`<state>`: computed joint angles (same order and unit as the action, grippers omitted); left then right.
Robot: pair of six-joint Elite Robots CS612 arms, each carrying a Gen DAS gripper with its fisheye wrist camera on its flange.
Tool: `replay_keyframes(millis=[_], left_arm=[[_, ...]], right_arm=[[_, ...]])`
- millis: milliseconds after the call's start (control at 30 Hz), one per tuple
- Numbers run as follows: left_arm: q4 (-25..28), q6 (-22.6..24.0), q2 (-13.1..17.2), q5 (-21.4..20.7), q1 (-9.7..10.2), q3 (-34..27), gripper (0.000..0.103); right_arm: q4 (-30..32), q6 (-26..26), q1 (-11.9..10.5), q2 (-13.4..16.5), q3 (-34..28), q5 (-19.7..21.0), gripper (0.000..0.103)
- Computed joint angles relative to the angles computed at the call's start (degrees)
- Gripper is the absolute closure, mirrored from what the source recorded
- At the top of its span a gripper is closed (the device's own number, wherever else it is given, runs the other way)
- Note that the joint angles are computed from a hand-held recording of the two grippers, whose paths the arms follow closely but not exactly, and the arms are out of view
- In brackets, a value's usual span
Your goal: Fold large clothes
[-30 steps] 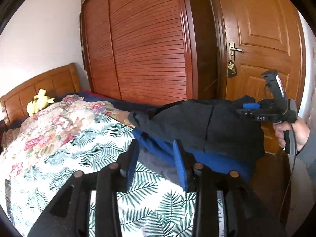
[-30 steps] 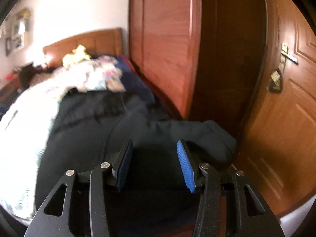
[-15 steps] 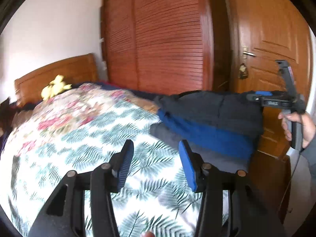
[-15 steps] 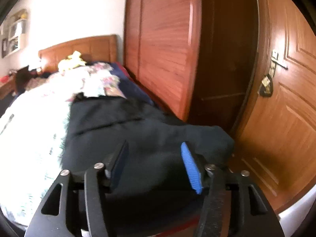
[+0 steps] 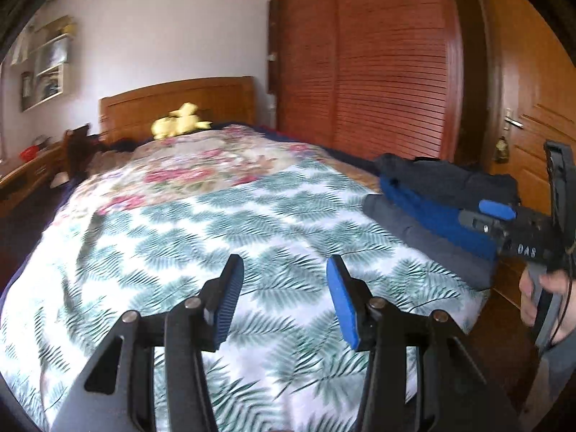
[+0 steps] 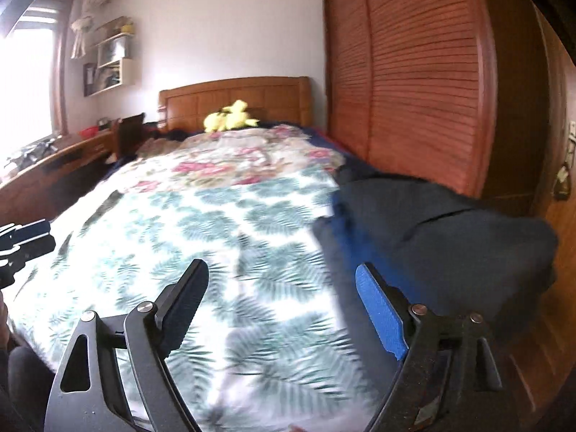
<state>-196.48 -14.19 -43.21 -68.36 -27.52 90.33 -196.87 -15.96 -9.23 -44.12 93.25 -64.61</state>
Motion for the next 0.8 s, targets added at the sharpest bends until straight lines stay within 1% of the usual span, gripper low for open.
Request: replay_keyframes(millis=[133, 333, 467, 533, 700, 800], left_arm=[[-2.25, -2.28, -1.79, 3.39, 0.27, 4.54, 0.056], [-4.56, -5.89, -3.58, 8.58, 0.57, 9.69, 0.055], [-6.16, -8.58, -4.36, 11.55, 0.69, 12.76, 0.055], [-6.81, -9.64, -4.59, 12.17, 0.79, 13.85, 0.055], [-8.12, -10.21, -4.72, 14.6, 0.59, 15.64, 0.055], [-8.87, -10.39, -4.62, 14.65, 0.39, 16.1, 0.055]], right_arm=[[-1.23, 1.38, 2.1, 0.17, 1.81, 3.54, 0.017], [-3.52, 2.8, 4.52, 0.07, 3.54, 7.03, 0.017], [-5.51, 3.03, 5.43, -0.38, 5.01, 9.17, 0.017], [-6.74, 2.7, 5.85, -0.52, 5.62, 9.86, 0.017], [-7.71, 2.46, 6.51, -0.67, 6.64, 10.8, 0.017], [-7.47, 2.21, 6.77, -0.62, 6.99, 11.26, 0.017]])
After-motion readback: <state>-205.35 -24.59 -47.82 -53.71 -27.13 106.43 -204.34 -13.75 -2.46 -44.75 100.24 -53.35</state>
